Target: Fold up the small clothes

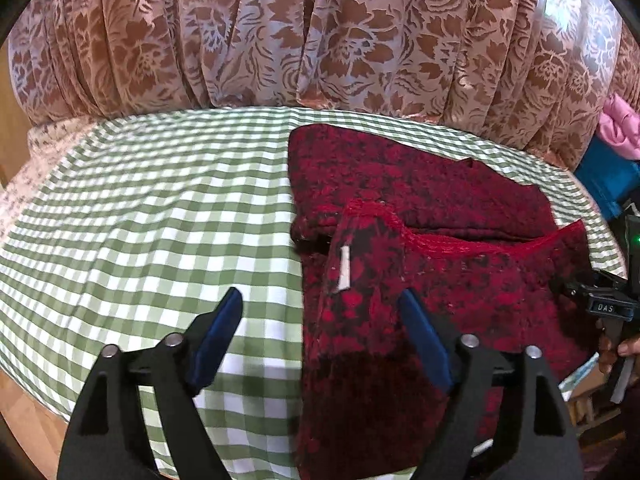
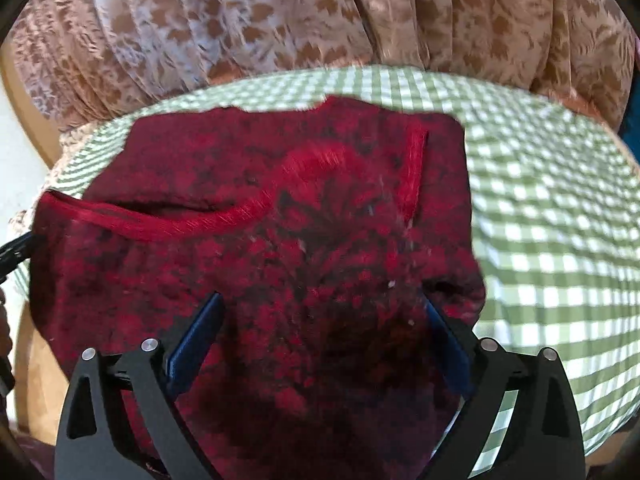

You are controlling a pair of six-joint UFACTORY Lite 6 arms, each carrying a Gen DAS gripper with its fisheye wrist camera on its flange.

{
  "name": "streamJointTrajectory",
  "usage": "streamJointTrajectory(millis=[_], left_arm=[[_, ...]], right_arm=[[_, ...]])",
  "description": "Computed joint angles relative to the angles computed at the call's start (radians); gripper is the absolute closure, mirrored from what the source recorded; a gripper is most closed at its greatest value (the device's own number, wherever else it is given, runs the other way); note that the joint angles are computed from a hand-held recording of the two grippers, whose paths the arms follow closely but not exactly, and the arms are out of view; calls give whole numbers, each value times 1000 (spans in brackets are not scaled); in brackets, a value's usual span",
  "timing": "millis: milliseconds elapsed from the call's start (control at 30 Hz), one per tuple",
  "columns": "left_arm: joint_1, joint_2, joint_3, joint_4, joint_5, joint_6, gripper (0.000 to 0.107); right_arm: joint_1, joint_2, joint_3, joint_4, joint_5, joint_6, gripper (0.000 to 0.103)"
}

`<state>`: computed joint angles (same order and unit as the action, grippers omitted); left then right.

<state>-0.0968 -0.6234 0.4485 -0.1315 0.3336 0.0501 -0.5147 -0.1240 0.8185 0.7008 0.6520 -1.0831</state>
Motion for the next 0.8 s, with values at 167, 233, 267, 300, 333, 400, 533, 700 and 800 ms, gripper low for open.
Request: streamJointTrajectory(millis=[167, 233, 267, 300, 333, 400, 533, 700, 800], left_arm=[[-58, 16, -10, 276, -28, -271, 23], [-64, 23, -9, 288, -31, -291, 23], [-59, 27, -7, 267, -35, -274, 23], [-58, 27, -8, 262, -35, -272, 23], [-53, 26, -8, 229, -36, -237, 23], [-55, 29, -5, 214, -33, -219, 23], [-95, 26, -3, 347, -23, -352, 20], [-99, 28, 1, 336, -7, -355, 19], [-84, 30, -2, 287, -6, -316, 20]], right_arm=[[-25, 69, 4, 44, -4, -38, 8], [-15, 75, 3, 42, -14, -42, 7], [-14, 77, 6, 41, -12, -40, 7], [-18, 78, 9, 43, -5, -42, 7], [-22, 76, 9, 43, 0, -43, 7], [-14, 63, 5, 33, -5, -28, 7], [-4, 29, 15, 7, 1, 10, 7], [-24, -43, 23, 53, 42, -41, 7], [-18, -59, 26, 59, 29, -59, 16]])
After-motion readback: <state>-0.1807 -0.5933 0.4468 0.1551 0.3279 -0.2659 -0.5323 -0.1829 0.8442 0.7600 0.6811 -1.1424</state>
